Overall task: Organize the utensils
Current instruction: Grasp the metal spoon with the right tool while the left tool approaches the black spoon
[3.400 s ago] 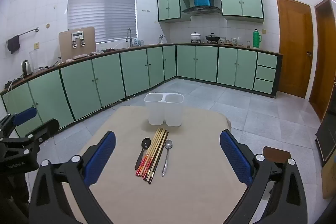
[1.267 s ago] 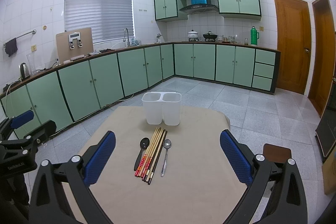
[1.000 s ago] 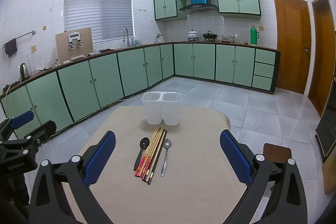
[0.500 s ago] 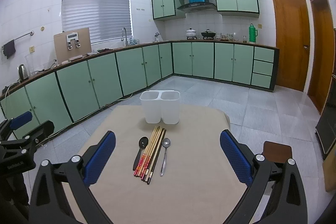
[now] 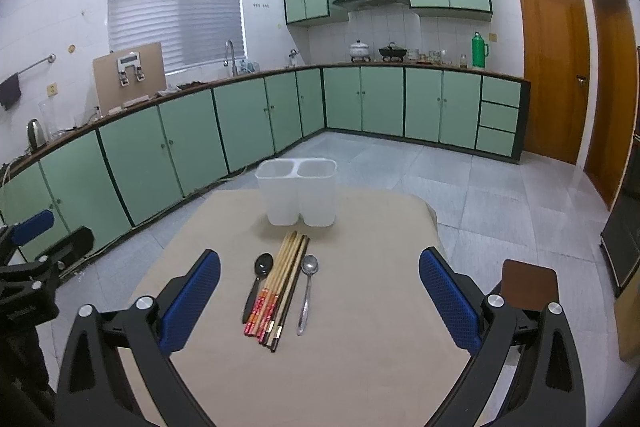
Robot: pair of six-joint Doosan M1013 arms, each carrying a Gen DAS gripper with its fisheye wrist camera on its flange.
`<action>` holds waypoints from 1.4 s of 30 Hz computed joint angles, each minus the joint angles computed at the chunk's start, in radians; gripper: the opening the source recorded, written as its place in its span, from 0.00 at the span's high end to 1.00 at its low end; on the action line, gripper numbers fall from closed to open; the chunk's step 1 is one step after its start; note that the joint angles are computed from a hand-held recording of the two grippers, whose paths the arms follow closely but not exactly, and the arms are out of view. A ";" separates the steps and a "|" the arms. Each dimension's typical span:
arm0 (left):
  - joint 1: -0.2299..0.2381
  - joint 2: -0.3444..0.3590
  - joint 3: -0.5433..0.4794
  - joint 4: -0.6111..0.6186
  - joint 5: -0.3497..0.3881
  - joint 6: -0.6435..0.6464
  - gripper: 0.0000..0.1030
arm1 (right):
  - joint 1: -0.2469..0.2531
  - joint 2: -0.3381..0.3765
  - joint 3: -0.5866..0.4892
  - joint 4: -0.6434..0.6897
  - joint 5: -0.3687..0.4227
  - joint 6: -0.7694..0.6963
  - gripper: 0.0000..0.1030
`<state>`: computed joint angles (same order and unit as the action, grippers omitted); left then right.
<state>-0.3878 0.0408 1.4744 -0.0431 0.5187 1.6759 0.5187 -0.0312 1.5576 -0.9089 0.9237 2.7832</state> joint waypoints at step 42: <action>0.009 0.420 -0.368 0.034 0.395 -0.006 0.05 | -0.283 0.341 -0.203 0.669 -0.005 -0.611 0.55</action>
